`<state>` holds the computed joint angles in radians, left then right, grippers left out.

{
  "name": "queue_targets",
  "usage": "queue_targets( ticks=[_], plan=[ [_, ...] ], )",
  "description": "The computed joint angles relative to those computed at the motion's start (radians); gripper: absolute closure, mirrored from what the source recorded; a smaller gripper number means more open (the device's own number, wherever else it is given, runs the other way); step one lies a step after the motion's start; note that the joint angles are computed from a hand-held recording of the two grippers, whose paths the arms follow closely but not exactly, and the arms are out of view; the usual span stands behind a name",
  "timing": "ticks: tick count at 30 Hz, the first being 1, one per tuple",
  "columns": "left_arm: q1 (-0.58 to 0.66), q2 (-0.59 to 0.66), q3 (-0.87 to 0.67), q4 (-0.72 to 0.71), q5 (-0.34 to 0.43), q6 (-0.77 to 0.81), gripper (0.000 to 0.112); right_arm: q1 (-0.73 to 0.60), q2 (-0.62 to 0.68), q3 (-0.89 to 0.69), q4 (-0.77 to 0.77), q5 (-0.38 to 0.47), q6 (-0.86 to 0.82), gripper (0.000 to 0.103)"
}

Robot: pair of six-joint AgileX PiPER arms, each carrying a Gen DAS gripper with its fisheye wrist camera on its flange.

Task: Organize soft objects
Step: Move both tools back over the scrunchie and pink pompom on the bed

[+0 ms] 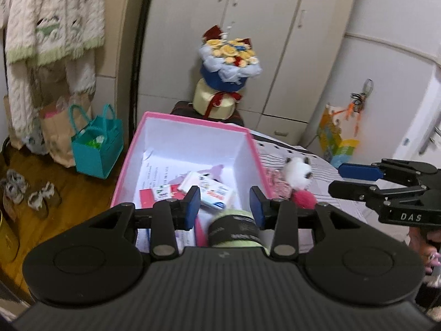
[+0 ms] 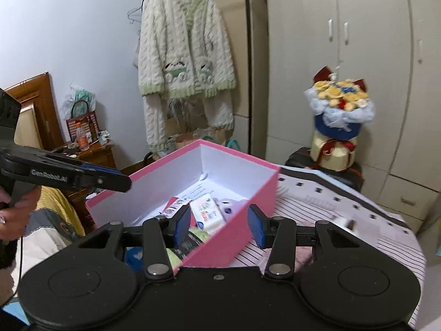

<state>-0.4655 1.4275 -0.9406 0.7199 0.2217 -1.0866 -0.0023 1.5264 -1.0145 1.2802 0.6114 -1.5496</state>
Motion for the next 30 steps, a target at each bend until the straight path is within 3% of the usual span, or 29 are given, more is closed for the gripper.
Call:
queue_targets(
  ticks=[5,8,15,22,26,30],
  plan=[
    [-0.132,-0.006,-0.036,0.103,0.086,-0.063,0.073,-0.125,-0.088,0.125,0.089,0.050,-0.137,0.050],
    [-0.189,0.032,-0.076,0.093,0.097,-0.044,0.073,-0.196,-0.097,0.168,0.126,0.080,-0.214,0.050],
    [-0.310,0.182,-0.190,0.242,0.110,-0.193,0.073,-0.304,-0.057,0.203,0.144,0.109,-0.327,0.050],
    [-0.364,0.399,-0.386,0.322,0.178,-0.296,0.073,-0.373,0.088,0.146,0.185,0.127,-0.388,0.050],
    [-0.368,0.546,-0.530,0.362,0.255,-0.374,0.074,-0.356,0.204,0.078,0.208,0.107,-0.397,0.050],
    [-0.358,0.687,-0.687,0.327,0.310,-0.344,0.075,-0.321,0.319,-0.002,0.224,0.069,-0.417,0.050]
  ],
)
